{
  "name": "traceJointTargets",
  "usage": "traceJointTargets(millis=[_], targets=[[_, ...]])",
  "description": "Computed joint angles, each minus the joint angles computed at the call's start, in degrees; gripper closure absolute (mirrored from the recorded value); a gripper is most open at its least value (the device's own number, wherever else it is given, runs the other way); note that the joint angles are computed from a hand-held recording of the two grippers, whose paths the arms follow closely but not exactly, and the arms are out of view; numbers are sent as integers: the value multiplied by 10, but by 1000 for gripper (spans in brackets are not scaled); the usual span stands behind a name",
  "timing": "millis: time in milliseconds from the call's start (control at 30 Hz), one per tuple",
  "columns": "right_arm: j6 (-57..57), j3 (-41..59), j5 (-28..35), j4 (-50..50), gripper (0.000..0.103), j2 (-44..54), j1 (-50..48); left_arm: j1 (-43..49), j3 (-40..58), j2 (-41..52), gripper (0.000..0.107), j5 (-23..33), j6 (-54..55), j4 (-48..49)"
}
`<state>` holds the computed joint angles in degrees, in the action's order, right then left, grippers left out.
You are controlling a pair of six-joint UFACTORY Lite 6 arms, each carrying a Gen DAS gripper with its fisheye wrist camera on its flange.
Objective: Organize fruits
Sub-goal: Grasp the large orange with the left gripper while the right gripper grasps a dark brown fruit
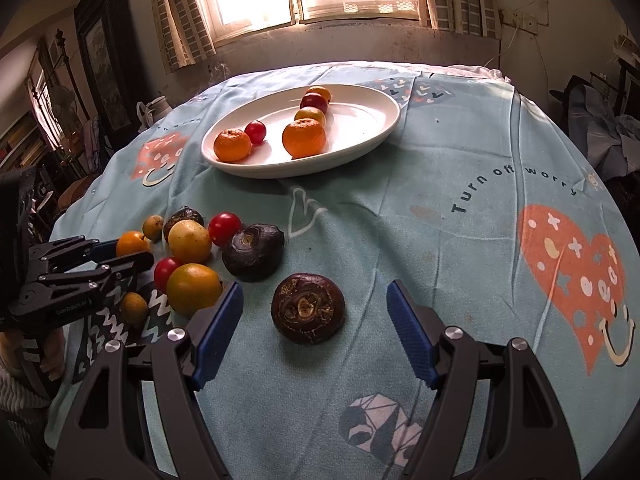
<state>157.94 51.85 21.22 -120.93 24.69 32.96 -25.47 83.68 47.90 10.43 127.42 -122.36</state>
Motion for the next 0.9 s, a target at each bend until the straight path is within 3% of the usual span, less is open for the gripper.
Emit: traceJointTargets(millis=[100,267,367,467,600,767,900], targets=[[0,0,-3,-2,29,3,-3,5,-31,-22,70,22,62,-62],[-19,26,-21,7,31,27,-12,5,-23,-18,70,23,2,3],[-125,65,-16,97,32,56,-1,5,-13,-12,70,20,-42,47],[-205,105,-42,157,43,89,-4,5,-10,-9,70,17,-53,58],[-207,104,-41,165,56,91,-8,3,-16,-13,70,15,-3,8],[-144,84,-35,109,58,77,-9,1,-24,-19,70,11,60,-57],[-91,64,-23,60,59,58,-8,-6,-37,-26,70,5,197,-201]])
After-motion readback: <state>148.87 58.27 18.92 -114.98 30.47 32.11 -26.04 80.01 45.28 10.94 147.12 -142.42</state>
